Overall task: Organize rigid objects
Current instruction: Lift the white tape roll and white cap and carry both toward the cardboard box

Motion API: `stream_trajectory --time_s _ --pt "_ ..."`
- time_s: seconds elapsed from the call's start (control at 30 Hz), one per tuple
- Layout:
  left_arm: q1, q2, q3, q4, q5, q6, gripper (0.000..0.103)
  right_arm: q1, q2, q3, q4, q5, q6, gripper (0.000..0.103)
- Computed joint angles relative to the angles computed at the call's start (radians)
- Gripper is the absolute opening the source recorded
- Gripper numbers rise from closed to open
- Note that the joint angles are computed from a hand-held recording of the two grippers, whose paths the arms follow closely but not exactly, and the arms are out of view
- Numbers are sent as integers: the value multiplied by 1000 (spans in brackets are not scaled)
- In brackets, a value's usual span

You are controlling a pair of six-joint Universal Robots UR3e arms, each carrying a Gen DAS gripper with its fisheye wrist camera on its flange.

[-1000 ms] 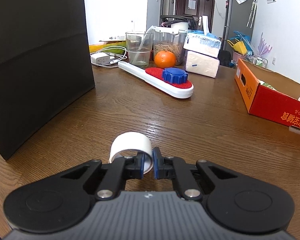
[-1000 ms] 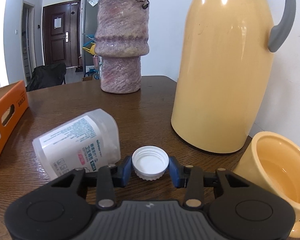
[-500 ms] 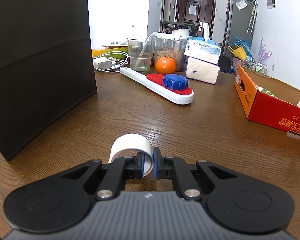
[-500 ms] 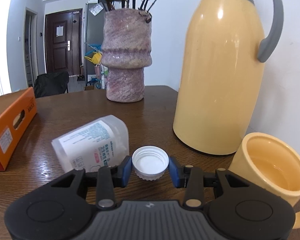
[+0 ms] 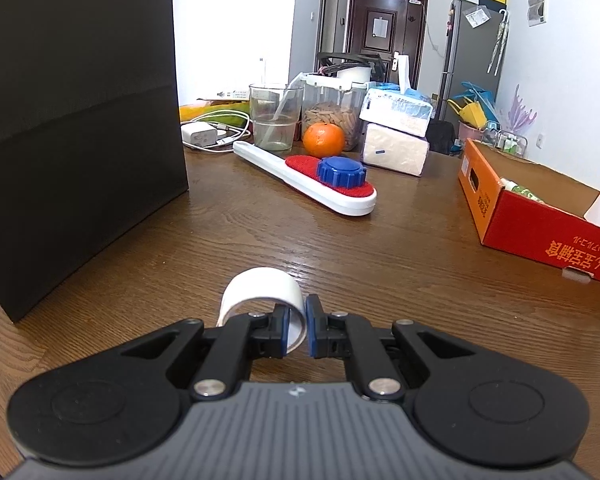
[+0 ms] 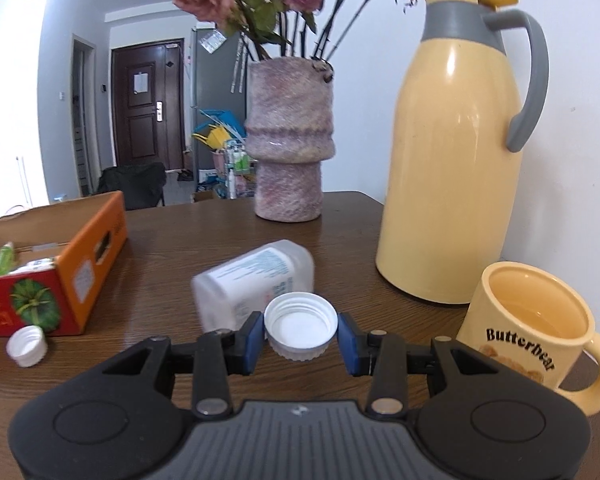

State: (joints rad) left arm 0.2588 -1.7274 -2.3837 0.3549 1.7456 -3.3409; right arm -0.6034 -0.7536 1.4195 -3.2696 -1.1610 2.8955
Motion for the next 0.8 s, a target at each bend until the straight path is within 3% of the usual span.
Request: stream_trajectory --time_s 0.37,0.8 --pt "-21 23 -16 8 -13 0 9 -38 -198 371 -204 109 -29 39" --pt "-84 64 -27 -6 -27 -2 8 -58 -408 659 -217 239 -139 39"
